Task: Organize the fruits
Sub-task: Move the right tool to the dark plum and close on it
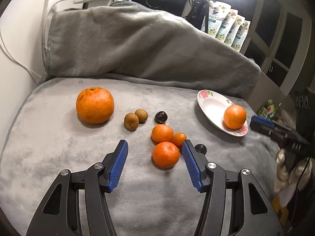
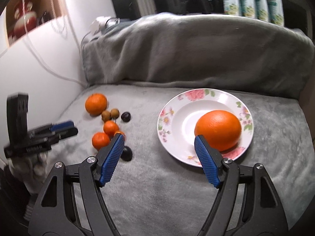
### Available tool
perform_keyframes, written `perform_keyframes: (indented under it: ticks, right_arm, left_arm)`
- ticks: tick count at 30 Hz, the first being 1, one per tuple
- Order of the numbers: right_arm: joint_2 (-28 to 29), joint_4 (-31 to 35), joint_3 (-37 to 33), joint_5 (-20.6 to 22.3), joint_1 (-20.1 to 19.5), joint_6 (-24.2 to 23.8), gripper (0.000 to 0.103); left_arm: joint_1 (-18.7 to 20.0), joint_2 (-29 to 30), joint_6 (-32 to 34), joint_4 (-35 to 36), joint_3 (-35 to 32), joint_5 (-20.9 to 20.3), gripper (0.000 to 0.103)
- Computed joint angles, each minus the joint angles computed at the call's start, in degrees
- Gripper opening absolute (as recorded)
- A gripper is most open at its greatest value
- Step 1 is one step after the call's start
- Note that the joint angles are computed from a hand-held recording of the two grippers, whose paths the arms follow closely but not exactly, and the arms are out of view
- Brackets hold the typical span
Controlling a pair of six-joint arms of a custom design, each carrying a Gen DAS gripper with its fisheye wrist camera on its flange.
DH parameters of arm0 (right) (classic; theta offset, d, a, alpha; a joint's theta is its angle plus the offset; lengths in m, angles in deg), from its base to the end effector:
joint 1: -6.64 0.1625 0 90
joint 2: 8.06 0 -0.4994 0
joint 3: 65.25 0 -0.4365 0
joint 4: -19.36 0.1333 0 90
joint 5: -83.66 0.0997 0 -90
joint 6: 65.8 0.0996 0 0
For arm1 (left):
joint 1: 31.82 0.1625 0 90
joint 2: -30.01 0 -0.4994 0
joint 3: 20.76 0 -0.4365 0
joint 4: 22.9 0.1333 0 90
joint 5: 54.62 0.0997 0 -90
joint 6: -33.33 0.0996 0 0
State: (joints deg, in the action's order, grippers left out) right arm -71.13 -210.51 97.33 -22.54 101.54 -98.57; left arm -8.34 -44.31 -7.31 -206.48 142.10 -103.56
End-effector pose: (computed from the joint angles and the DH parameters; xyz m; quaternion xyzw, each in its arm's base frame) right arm 0.1301 -0.2819 0.1689 0.2540 -0.8952 0.2996 0.2106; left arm -0.1520 -0.2827 0.1409 0.1945 0.9153 -0.3064 0.1749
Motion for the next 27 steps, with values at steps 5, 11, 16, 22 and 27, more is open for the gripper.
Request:
perform_keyframes:
  ticks: [5, 11, 16, 22, 27]
  right_arm:
    - [2.4, 1.7, -0.4, 0.4, -0.1, -1.0, 0.070]
    - [5.8, 3.9, -1.7, -0.7, 0.6, -2.5, 0.056]
    - [7.7, 6.0, -3.0, -1.4, 0.9, -3.1, 0.049]
    - [9.3, 8.4, -4.3, -1.9, 1.0, -4.0, 0.042]
    - [10.7, 9.4, -5.2, -2.6, 1.5, -4.6, 0.042]
  left_arm:
    - [2.4, 1.7, 2.1, -3.7, -0.3, -1.8, 0.056]
    - [4.1, 4.4, 3.7, -7.7, -0.4, -5.5, 0.054]
    - [4.9, 6.4, 4.0, -9.4, -0.4, -7.6, 0.052]
    - [6.1, 7.7, 5.4, -10.3, -0.9, -9.1, 0.049]
    - [7.7, 9.0, 6.5, -11.4, -1.7, -10.3, 0.048]
